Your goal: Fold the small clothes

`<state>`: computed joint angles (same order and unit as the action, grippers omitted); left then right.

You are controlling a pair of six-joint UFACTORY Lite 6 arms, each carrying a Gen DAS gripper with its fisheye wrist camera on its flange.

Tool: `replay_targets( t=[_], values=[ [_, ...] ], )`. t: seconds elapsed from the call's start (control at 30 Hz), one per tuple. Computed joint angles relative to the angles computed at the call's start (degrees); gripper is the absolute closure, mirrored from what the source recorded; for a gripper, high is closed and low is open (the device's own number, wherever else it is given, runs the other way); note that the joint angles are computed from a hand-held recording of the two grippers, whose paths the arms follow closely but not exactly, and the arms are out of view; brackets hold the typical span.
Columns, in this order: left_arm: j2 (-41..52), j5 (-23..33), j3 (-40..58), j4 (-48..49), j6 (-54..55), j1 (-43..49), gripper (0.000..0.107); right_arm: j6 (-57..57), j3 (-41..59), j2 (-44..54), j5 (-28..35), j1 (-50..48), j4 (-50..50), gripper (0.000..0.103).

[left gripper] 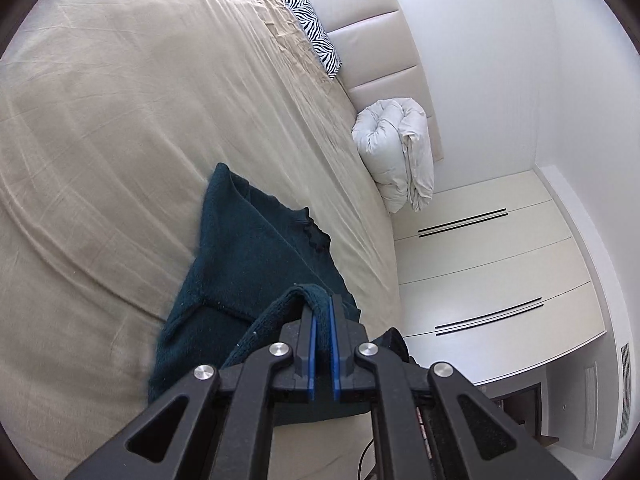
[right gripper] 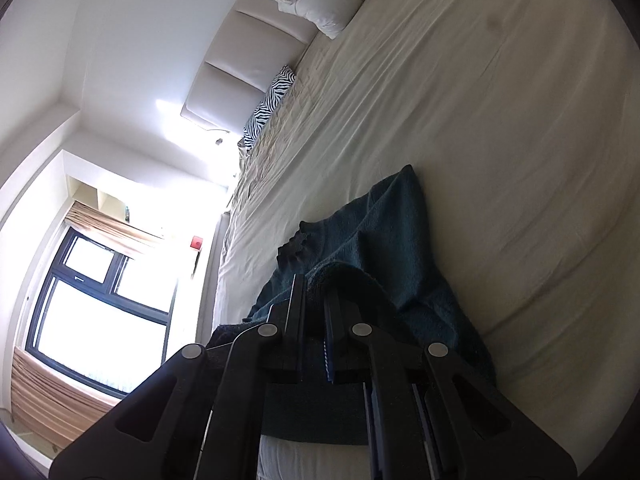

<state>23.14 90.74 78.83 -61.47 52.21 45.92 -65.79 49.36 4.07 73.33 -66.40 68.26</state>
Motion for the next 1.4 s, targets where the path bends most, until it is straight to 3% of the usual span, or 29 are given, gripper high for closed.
replay_targets(
  t=[0.3, 0.63, 0.67, 0.73, 0.77, 0.8, 0.93, 1.0, 1.03, 1.2, 1.4],
  values=[
    [14.53, -8.08, 16.96, -4.52, -8.88, -10.09, 0.101, 3.59, 18.11, 20.16, -15.49, 16.04, 8.86, 0.097],
    [32.33, -16.2, 37.2, -2.81, -15.85, -17.82, 0.1, 10.73, 40.16, 41.77, -24.08, 24.28, 10.31, 0.096],
    [32.44, -18.35, 36.98, -2.29, -15.85, -18.12, 0.098, 11.87, 42.47, 43.66, -24.57, 24.75, 9.73, 0.096],
    [33.52, -20.23, 37.16, -2.61, -15.91, -17.77, 0.08, 14.99, 46.75, 47.42, -26.54, 26.01, 7.52, 0.095],
    [33.92, -20.13, 36.69, -3.29, -15.97, -17.15, 0.066, 15.82, 48.31, 48.8, -27.49, 26.61, 6.57, 0.092],
    [33.62, -20.33, 35.44, -3.76, -15.53, -16.43, 0.059, 15.19, 48.61, 49.38, -28.6, 27.26, 6.58, 0.091],
    [28.94, -19.99, 27.22, -3.33, -10.12, -13.92, 0.059, 10.97, 47.22, 48.22, -32.1, 28.88, 8.06, 0.074],
    [23.63, -20.94, 20.06, -2.24, -5.36, -13.05, 0.059, 9.75, 45.68, 46.72, -32.74, 28.7, 8.78, 0.058],
    [20.77, -21.67, 16.3, -1.81, -2.79, -12.71, 0.059, 9.09, 44.08, 45.23, -33.1, 28.19, 9.07, 0.045],
    [7.98, -26.25, -0.72, -0.3, 8.35, -11.65, 0.059, -0.88, 29.58, 33.27, -34.66, 26.24, 11.97, 0.045],
    [-2.26, -33.17, -14.32, 1.04, 17.61, -12.28, 0.059, -12.92, 9.64, 19.2, -41.86, 27.09, 12.67, 0.046]
  ],
)
